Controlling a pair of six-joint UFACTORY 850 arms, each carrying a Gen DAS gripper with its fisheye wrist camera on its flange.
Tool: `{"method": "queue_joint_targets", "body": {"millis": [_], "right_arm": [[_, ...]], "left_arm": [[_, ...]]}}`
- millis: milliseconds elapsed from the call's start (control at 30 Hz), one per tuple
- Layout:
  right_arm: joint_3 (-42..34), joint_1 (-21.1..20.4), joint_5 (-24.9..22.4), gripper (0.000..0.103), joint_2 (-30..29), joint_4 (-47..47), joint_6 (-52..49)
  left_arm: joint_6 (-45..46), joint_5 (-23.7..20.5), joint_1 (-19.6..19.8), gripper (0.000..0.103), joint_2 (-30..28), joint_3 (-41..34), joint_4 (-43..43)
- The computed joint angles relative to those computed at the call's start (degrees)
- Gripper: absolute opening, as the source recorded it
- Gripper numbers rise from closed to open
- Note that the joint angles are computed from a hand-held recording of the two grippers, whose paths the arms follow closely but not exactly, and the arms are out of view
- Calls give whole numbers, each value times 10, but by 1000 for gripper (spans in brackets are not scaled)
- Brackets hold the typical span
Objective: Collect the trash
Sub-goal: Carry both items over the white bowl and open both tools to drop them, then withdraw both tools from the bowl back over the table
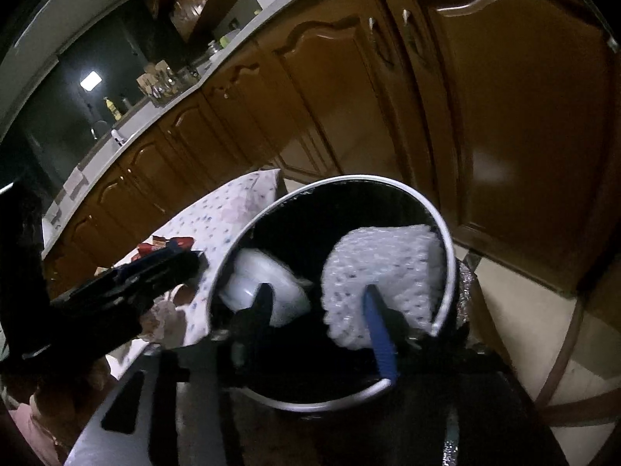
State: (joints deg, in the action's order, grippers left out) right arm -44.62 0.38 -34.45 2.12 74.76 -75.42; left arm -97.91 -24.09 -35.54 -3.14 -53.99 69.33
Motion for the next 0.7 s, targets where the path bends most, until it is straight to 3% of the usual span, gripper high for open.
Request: {"method": "queue_joint_targets", "body": {"millis": [367,700], "right_arm": [[12,11,-3,76,12,1,5],[61,31,0,79,53,-7,-4]], "left_arm": [[-93,-5,-8,51,110,95,30],[-115,-46,-39,53,226,182,8]]}}
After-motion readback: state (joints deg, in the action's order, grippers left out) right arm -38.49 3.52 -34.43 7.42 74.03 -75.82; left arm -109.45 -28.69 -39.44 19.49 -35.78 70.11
